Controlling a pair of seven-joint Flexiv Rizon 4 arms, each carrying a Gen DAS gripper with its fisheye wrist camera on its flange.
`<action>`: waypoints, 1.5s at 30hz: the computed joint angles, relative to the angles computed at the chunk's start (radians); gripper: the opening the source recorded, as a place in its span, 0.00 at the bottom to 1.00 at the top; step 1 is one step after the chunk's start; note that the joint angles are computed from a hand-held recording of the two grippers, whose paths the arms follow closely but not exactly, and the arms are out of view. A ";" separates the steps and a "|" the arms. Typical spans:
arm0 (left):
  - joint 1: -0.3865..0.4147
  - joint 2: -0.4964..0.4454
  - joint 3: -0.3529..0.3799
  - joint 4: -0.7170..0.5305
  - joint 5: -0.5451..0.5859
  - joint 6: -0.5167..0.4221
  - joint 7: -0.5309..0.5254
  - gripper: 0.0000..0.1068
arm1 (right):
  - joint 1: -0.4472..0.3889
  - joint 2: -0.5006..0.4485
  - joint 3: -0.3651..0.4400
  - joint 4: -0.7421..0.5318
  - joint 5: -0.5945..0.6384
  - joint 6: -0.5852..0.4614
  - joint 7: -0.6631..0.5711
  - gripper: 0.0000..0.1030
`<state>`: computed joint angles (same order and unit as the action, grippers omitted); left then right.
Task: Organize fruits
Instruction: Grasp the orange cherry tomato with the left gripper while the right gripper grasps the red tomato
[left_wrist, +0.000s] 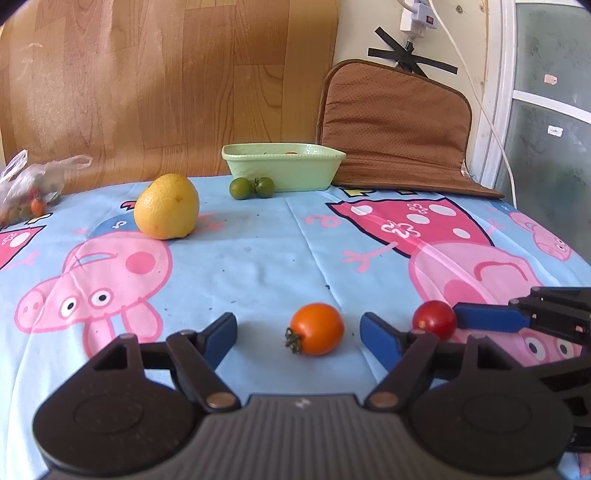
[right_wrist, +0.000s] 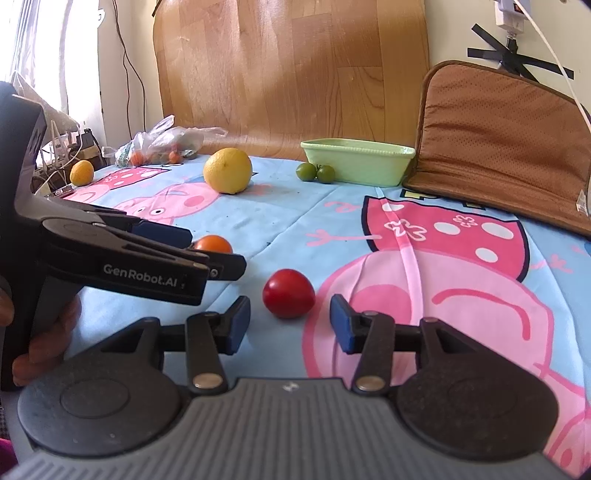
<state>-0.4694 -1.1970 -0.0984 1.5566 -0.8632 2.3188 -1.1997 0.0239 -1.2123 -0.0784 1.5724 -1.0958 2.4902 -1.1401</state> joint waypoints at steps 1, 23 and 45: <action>0.003 0.000 -0.002 0.002 0.005 0.003 -0.007 0.71 | 0.004 0.002 -0.001 0.006 0.010 -0.001 -0.010 0.49; 0.048 -0.011 -0.031 0.029 0.149 0.099 -0.072 0.71 | -0.009 -0.005 0.004 -0.006 -0.011 0.006 0.013 0.57; 0.187 0.009 -0.054 0.106 0.495 0.113 -0.384 0.71 | -0.001 -0.011 0.039 0.017 0.142 0.016 -0.049 0.61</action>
